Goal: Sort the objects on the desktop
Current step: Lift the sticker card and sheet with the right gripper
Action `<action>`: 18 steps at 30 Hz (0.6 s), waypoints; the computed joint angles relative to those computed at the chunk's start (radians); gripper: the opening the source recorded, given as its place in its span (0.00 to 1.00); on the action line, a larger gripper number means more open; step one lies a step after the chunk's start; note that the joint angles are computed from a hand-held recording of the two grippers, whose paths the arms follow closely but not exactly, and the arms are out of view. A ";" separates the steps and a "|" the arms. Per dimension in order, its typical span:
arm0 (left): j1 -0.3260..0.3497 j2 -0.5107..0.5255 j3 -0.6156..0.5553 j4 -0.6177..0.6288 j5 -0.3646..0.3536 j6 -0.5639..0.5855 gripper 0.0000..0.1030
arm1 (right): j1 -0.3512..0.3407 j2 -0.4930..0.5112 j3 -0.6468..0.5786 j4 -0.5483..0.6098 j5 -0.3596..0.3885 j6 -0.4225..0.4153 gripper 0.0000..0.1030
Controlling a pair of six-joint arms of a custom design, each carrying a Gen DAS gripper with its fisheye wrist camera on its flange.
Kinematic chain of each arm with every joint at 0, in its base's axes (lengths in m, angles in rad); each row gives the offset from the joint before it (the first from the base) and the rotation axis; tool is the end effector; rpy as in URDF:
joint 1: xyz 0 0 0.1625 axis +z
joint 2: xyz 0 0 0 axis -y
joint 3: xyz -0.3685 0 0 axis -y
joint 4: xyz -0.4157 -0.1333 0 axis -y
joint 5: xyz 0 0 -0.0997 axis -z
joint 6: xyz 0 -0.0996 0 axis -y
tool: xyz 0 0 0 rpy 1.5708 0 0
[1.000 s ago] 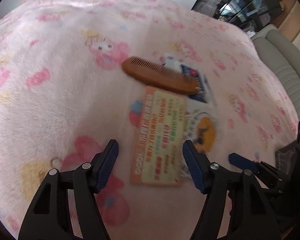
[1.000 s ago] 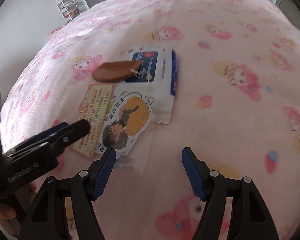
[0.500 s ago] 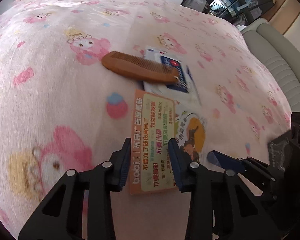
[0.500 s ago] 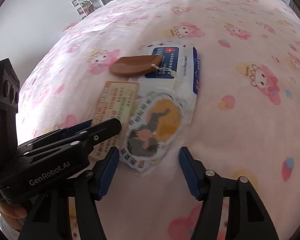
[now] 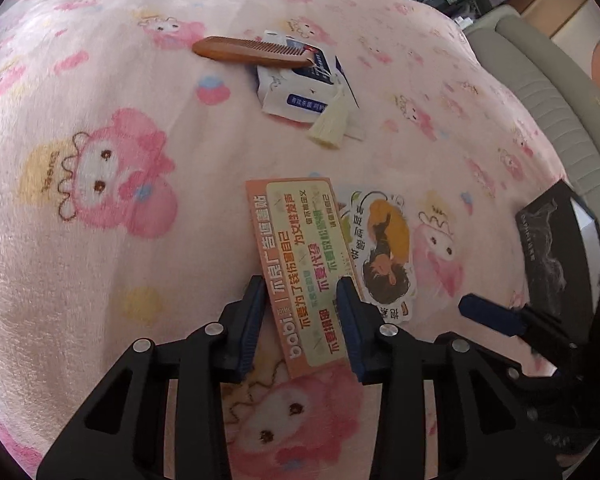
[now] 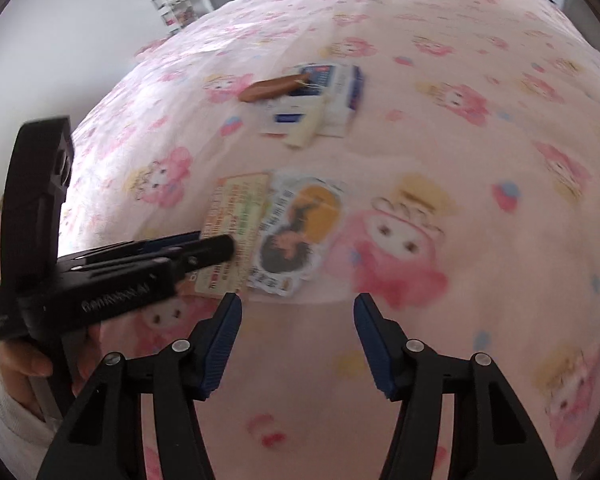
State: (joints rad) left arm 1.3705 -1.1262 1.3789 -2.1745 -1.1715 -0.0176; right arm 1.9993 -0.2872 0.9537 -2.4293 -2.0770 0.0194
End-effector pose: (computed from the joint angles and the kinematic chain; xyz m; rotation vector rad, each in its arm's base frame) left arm 0.0321 -0.7067 0.3394 0.1517 2.7313 -0.5421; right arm 0.4075 -0.6875 -0.0566 0.4758 -2.6198 0.4028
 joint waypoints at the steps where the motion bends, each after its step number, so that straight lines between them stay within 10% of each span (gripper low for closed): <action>1: 0.001 0.001 -0.001 -0.002 -0.001 -0.004 0.36 | -0.006 -0.001 -0.003 0.009 0.006 0.019 0.54; 18: -0.029 0.005 0.017 -0.016 0.063 -0.026 0.32 | -0.031 0.074 -0.140 0.069 0.160 -0.005 0.42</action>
State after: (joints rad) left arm 1.3415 -1.1208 1.3961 -2.1906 -1.1086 -0.0432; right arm 1.9682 -0.2132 0.8138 -2.3607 -1.9166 0.0140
